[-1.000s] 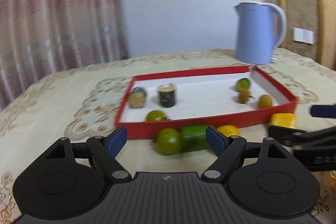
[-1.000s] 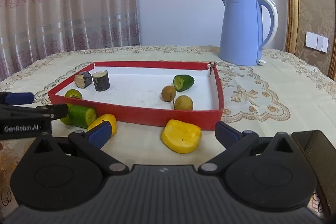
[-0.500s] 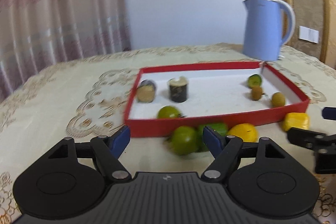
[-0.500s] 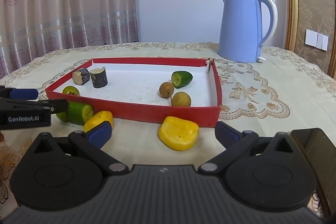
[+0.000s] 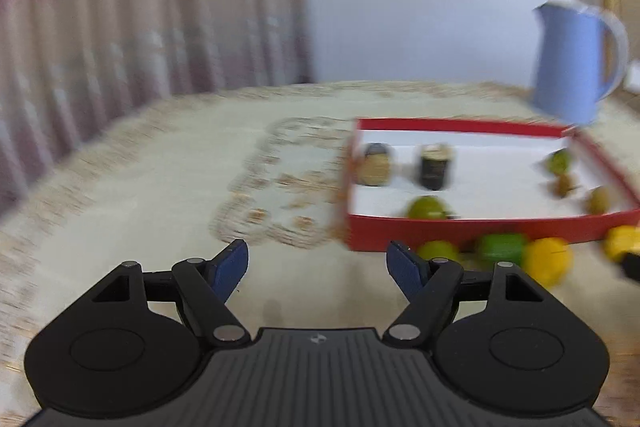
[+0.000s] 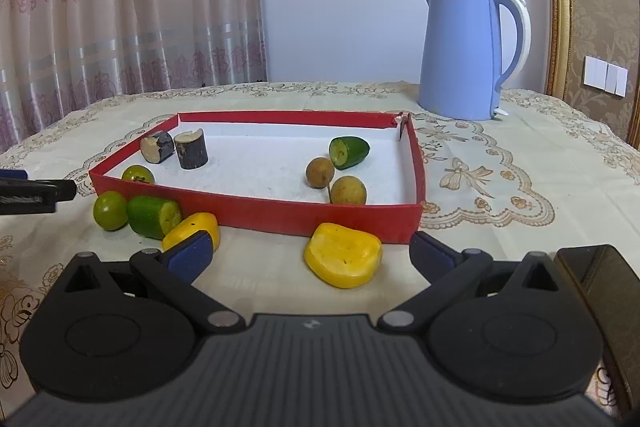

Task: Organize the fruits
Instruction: 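Move the left tool toward the round green lime outside the tray, then close the left tool on the round green lime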

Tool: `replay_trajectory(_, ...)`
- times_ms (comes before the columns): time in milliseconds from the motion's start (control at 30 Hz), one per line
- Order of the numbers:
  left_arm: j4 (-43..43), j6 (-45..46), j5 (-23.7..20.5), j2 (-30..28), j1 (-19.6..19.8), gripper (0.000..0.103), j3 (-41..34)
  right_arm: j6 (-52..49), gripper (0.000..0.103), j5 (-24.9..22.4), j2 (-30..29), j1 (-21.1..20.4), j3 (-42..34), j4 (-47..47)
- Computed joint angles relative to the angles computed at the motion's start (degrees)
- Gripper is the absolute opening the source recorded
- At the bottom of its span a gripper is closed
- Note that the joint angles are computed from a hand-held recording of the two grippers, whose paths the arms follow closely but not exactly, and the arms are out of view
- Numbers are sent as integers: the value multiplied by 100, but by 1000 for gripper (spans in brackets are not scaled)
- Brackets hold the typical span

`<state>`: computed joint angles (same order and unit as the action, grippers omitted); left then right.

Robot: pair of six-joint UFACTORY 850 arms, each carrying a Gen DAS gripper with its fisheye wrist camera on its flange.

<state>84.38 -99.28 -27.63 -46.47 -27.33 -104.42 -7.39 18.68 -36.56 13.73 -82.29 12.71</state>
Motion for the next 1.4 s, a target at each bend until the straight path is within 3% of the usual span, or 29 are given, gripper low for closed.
replay_trajectory(67, 320, -154, 325, 38, -1, 77, 85, 32, 103, 8, -3, 0, -4, -26)
replay_trajectory(233, 817, 159, 198, -152, -197, 76, -83, 254, 103, -8, 0, -30, -1, -148)
replay_trajectory(467, 998, 177, 549, -130, -198, 76, -7, 299, 103, -51, -3, -27, -12, -233)
replay_trajectory(567, 585, 690, 538, -257, -216, 73, -182, 301, 103, -71, -12, -30, -32, -226)
replay_trajectory(667, -505, 1725, 701, -411, -175, 60, -460, 296, 103, -67, -11, -30, -27, -209)
replay_trajectory(767, -1183, 2320, 804, -493, -144, 59, -606, 271, 103, -103, -19, -31, -48, -191)
replay_trajectory(1000, -1642, 2732, 831, -636, -138, 58, -864, 144, 103, -60, -16, -22, -33, -76)
replay_trajectory(1033, -1640, 2736, 831, -635, -141, 56, -865, 129, 103, -47, -15, -22, -27, -63)
replay_trajectory(1100, -1737, 2816, 1038, -584, -113, 42, -781, 50, 103, -45, -19, -15, -34, 9)
replay_trajectory(1267, -1340, 2395, 909, -557, -148, 33, -706, -209, 103, 32, -1, 14, -2, 236)
replay_trajectory(1400, -1031, 1877, 1001, -414, -112, 33, -470, -312, 103, 54, 5, 24, 7, 338)
